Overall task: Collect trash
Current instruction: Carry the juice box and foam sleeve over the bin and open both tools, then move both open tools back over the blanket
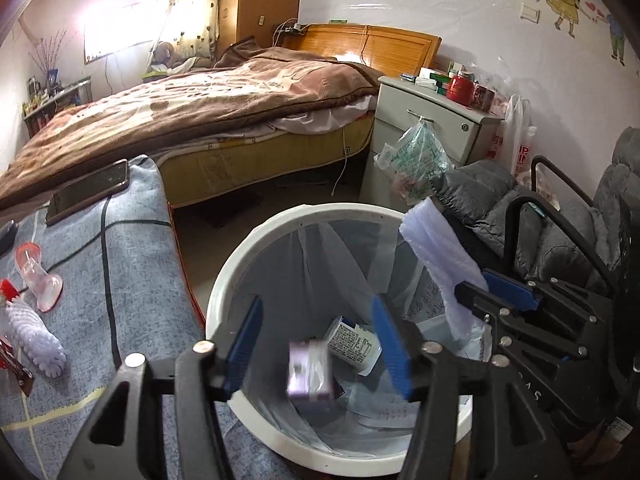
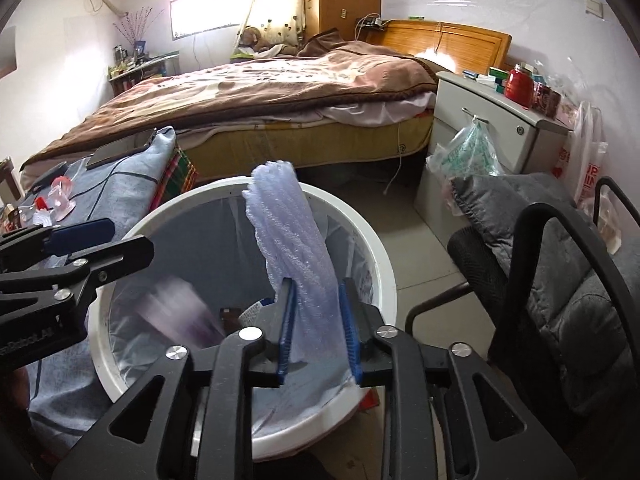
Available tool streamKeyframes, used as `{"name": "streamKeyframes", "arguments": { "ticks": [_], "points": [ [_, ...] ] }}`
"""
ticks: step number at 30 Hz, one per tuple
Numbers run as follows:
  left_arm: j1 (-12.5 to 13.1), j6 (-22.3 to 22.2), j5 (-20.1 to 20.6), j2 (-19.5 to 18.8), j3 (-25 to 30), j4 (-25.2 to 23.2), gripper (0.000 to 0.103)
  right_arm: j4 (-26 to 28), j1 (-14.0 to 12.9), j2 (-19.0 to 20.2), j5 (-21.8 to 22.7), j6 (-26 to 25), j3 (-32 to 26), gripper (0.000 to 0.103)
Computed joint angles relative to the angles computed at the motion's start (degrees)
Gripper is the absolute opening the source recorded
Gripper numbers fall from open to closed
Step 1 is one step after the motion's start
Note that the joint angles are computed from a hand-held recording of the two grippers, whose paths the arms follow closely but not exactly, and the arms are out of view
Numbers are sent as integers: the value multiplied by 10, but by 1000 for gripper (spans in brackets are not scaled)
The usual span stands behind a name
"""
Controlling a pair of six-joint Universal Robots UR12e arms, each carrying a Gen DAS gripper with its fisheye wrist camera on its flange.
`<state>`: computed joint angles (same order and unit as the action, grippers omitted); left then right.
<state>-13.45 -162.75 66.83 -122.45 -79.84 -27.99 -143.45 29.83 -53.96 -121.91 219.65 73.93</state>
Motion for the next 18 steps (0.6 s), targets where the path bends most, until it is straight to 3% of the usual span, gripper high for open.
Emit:
{"name": "streamKeyframes", "arguments": {
  "ticks": [4, 18],
  "points": [
    [-1, 5, 13, 4, -7, 15, 60, -8, 1, -3, 0, 7, 5, 48],
    [24, -17, -1, 35, -46, 59, 62, -50, 15, 2, -29, -25, -10, 48]
  ]
}}
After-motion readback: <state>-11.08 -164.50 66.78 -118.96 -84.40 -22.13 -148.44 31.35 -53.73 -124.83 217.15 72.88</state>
